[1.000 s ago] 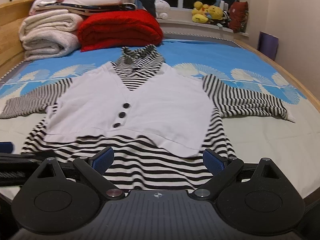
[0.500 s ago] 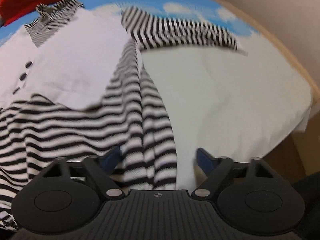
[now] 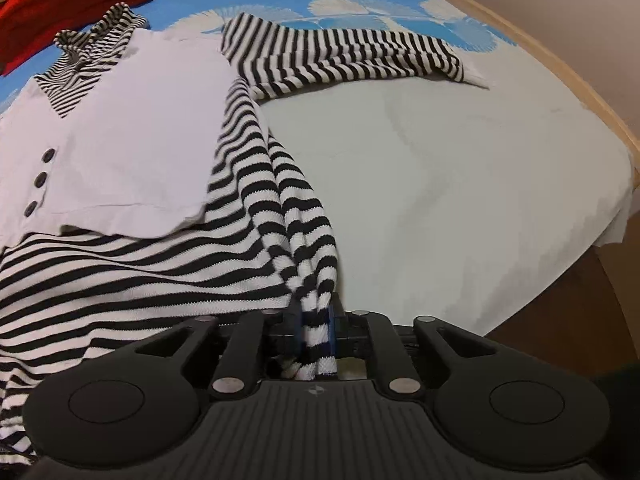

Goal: Fold small clothes

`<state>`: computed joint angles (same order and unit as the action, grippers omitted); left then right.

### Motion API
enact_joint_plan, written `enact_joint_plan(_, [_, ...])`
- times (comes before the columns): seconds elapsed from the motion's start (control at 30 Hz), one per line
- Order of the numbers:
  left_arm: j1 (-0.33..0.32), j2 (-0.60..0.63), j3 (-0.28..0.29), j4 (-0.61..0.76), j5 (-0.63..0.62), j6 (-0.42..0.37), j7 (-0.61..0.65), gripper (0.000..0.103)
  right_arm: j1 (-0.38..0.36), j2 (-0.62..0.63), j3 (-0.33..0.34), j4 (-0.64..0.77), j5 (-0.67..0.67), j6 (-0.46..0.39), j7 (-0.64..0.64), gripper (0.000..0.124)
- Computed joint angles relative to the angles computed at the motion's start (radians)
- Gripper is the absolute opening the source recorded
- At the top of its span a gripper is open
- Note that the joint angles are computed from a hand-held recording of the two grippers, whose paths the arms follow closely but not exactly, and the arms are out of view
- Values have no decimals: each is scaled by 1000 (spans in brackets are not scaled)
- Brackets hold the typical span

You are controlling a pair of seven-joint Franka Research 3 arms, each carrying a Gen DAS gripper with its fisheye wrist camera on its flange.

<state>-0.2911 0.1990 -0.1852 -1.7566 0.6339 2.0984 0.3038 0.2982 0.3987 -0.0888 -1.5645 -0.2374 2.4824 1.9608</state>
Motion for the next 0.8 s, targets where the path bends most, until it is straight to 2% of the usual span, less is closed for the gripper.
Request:
enact_joint_plan(0.03, [-7,-5,3,-2,51,24,-6,31,9,-20,-9,-30,-26,55,14,36])
enact_joint_plan(0.1, [-3,-22,4,-29,95,117,-9,31,21,-35,-20,-62,-72,154,20,53])
enact_joint_plan(0.17, [22,-10,-3,-36,7,201,37,31,2,-31,5,-63,-40,179,-37,54])
enact_joint_plan(0.2, [43,6,-13,-34,-99,221,90,31,-24,-14,39,-34,26,125,-106,54])
enact_joint_plan(0.23, [55,21,-20,-25,-181,208,132,31,-44,10,64,12,76,27,-158,54])
enact_joint_plan(0.27, [58,42,-24,-1,-238,157,161,30,-38,38,58,55,104,-72,-182,53])
enact_joint_plan(0.3, [52,40,-18,1,-238,144,163,29,-27,50,44,69,102,-115,-175,53])
enact_joint_plan(0.37, [35,24,-3,2,-190,152,134,32,-18,46,32,71,93,-96,-157,53])
enact_joint_plan(0.43, [14,-1,12,-3,-90,173,80,36,-8,22,21,39,73,-1,-145,52])
enact_joint_plan(0.5, [0,-13,21,6,7,160,36,46,6,-7,1,-5,36,122,-114,52])
enact_joint_plan(0.6, [-1,-21,18,25,52,138,4,48,8,-33,-6,-47,27,261,-100,52])
enact_joint_plan(0.73, [-2,-6,14,65,67,115,-14,50,40,-59,-30,-88,-10,352,-63,54])
enact_joint_plan(0.8, [-1,-20,15,50,77,120,-30,58,35,-57,-15,-76,12,358,-80,54])
